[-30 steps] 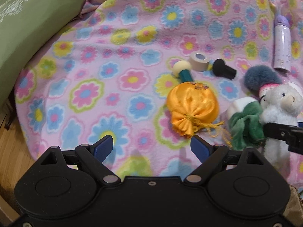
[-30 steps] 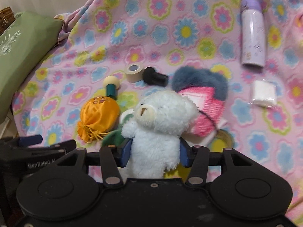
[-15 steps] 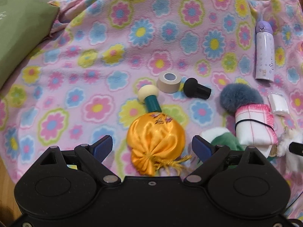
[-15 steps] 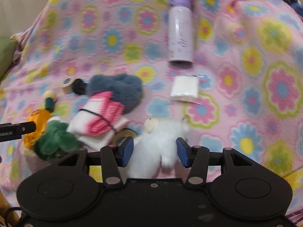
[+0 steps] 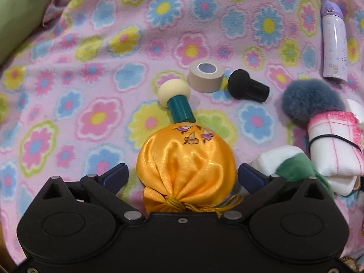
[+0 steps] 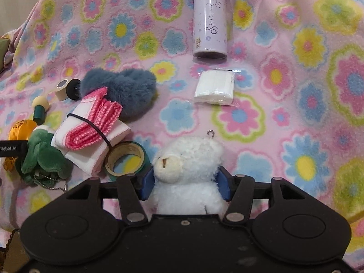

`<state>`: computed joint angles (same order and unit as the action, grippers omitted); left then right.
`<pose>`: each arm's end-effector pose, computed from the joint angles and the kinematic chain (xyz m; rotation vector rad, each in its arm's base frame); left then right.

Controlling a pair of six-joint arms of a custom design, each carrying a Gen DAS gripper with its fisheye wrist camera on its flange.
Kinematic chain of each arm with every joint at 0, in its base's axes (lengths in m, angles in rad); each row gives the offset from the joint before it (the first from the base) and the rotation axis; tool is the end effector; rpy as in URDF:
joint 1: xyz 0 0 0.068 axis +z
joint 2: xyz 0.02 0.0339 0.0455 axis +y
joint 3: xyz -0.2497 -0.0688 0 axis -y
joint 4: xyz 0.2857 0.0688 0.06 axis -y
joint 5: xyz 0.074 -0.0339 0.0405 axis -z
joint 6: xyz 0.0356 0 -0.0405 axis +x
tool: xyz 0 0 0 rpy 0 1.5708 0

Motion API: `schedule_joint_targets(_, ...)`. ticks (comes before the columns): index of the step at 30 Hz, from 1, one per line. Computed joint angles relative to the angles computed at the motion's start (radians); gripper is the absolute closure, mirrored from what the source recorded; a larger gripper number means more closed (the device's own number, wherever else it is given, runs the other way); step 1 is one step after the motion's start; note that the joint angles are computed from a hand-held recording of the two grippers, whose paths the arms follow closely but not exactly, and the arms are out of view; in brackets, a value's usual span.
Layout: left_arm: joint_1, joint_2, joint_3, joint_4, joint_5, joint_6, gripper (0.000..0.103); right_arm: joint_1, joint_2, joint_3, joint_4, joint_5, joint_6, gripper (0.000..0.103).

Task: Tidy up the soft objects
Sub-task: 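Close the left tool on the orange pouch while the right tool grasps the white bear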

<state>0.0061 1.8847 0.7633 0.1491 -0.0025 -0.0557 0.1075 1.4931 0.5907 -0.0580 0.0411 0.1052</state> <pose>0.3370 0.0021 0.0292 -0.0796 2.5419 -0.0163 0.2861 0.0294 0.0856 0.0135 2.5303 0.0329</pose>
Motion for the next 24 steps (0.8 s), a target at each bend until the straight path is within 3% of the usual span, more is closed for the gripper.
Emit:
schedule_joint_targets(10,0.062,0.074,0.034,0.059,0.122,0.02,0.002,-0.011,0.009,-0.015,0.039,-0.032,-0.021,0.042)
schedule_joint_targets(17,0.079,0.084,0.085,-0.027,0.164,0.071,0.004,-0.033,-0.001,0.0,-0.005,-0.073,-0.082,0.04)
schedule_joint_targets(19,0.08,0.079,0.074,-0.01,0.165,0.051,0.008,-0.037,-0.014,-0.008,-0.007,-0.081,-0.094,0.041)
schedule_joint_targets(21,0.068,0.064,0.046,0.034,0.13,0.041,0.029,-0.038,-0.03,-0.019,-0.006,-0.085,-0.099,0.047)
schedule_joint_targets(24,0.073,0.04,0.027,0.042,0.152,0.019,0.037,-0.051,-0.056,-0.027,-0.015,-0.104,-0.083,0.056)
